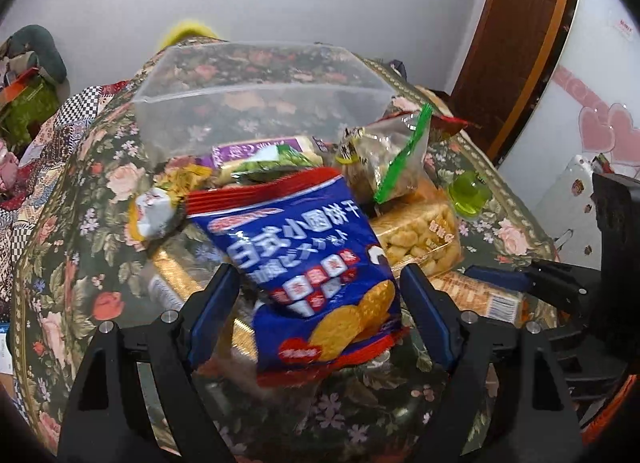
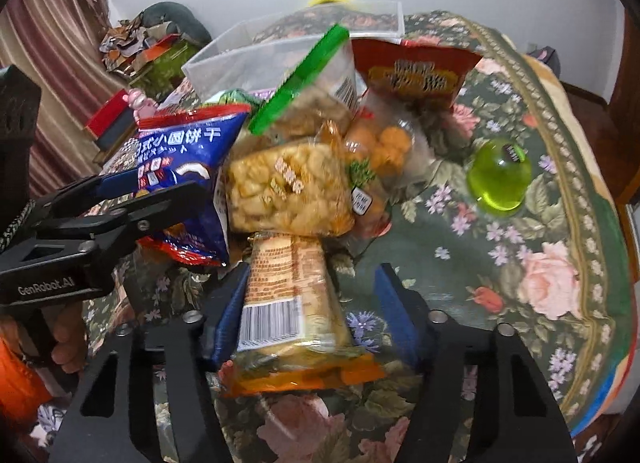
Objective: Organize snacks
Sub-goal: 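Grasp the blue biscuit bag with left tool while right tool grasps the barcode cracker roll, then carry the blue bag and cracker roll into the clear box, releasing both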
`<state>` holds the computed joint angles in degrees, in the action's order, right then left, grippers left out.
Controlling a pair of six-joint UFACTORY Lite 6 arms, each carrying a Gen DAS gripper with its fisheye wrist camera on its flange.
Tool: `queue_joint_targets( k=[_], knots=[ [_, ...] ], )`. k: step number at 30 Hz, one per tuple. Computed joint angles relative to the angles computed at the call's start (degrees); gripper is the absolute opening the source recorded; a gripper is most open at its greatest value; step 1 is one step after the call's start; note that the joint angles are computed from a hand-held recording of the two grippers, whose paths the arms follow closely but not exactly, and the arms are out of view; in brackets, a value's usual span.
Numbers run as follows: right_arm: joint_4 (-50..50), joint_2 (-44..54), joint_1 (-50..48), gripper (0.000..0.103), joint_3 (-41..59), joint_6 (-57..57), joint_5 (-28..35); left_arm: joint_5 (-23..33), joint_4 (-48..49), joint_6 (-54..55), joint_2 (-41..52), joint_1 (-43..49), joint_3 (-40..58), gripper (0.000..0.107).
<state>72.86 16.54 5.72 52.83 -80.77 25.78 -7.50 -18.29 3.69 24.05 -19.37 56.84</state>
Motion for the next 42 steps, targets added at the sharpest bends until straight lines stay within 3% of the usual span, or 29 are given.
queue_joint_targets(
  k=[5,11,15,28,33,42],
  knots=[
    [0.9,0.3,-0.6,0.042,0.0,-2.3,1.1,-0.8,-7.0,6.5,4.1,-0.9,2.6,0.081],
    [3.2,0.1,-1.4,0.036,-0.9,-5.4,1.4,-3.2,-7.3,6.6,2.1,-1.2,0.0,0.072],
    [2.5,-1.5,-0.4,0.036,-1.3,-3.9,-0.3,-4.0,-5.7,5.1,-0.3,-1.2,-2.2,0.069],
    [4.2,-14.0,-3.1,0.035,-7.0,-6.7,-2.1,-7.6,-23.8,22.9,-15.5,-4.3,-11.7,0.068],
    [5.0,-15.5,-1.8,0.035,-4.5,-6.4,-4.2,-7.8,-28.5,28.5,-20.1,-3.3,-13.0,0.068],
    [11.0,-11.7,1.7,0.035,4.3,-8.8,-6.4,-4.6,-25.1,28.6,-20.9,2.7,-8.2,0.068]
  ],
)
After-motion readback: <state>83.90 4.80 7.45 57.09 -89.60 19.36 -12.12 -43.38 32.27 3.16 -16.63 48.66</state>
